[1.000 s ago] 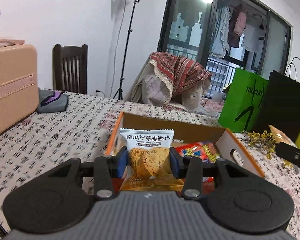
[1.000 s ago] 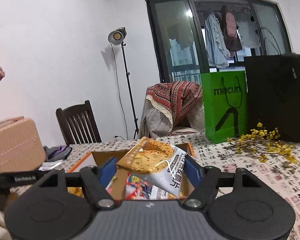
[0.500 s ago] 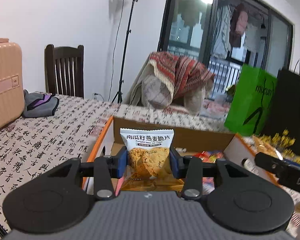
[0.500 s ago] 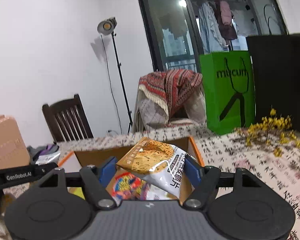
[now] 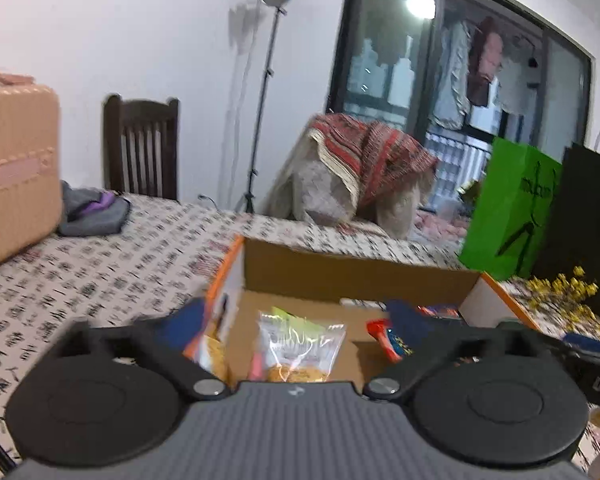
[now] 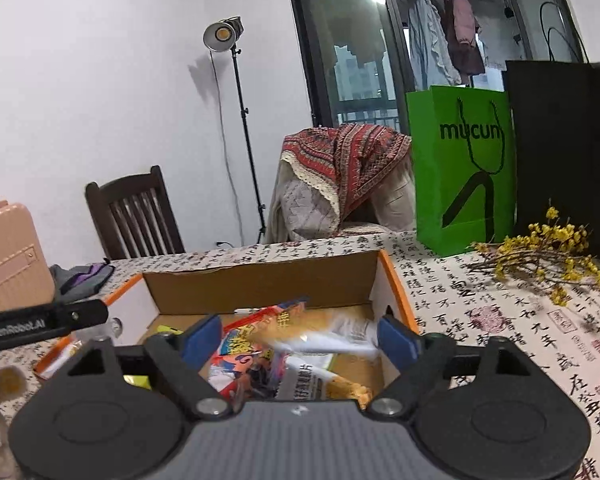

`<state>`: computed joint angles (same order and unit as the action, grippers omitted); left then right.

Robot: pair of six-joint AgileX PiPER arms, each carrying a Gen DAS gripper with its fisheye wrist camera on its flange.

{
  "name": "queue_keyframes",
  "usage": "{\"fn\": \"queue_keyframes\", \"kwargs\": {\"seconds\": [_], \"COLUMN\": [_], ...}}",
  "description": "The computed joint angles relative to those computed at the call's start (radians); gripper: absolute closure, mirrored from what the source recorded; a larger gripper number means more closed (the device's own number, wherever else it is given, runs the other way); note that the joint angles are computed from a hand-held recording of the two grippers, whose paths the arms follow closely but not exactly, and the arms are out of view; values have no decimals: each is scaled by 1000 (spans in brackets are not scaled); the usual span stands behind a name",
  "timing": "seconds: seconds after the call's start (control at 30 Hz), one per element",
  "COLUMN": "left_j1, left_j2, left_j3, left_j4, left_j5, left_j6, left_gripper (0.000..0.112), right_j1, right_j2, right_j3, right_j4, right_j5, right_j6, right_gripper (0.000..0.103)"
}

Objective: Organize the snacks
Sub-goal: 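Carry both packets into the cardboard box and open both tools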

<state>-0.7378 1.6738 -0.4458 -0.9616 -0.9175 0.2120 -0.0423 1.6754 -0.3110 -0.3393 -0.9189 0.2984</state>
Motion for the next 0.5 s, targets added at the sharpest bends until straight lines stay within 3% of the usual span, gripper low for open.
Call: {"fn": "queue_keyframes", "kwargs": {"seconds": [0.07,0.5], "left_j1": [2,6], "left_j2": [-13,-30], "left_j3": [18,9], "left_j4": [27,3], "left_j5": [-10,20], "left_j6": [-28,-8], "left_gripper": [9,9], "right_j1": [-3,5], "right_j2": [-6,-40], "right_j3": [3,31], "right_j4": [-4,20], "right_j5": [2,-15], "right_j6": [4,-13], "right_gripper": [0,0]}}
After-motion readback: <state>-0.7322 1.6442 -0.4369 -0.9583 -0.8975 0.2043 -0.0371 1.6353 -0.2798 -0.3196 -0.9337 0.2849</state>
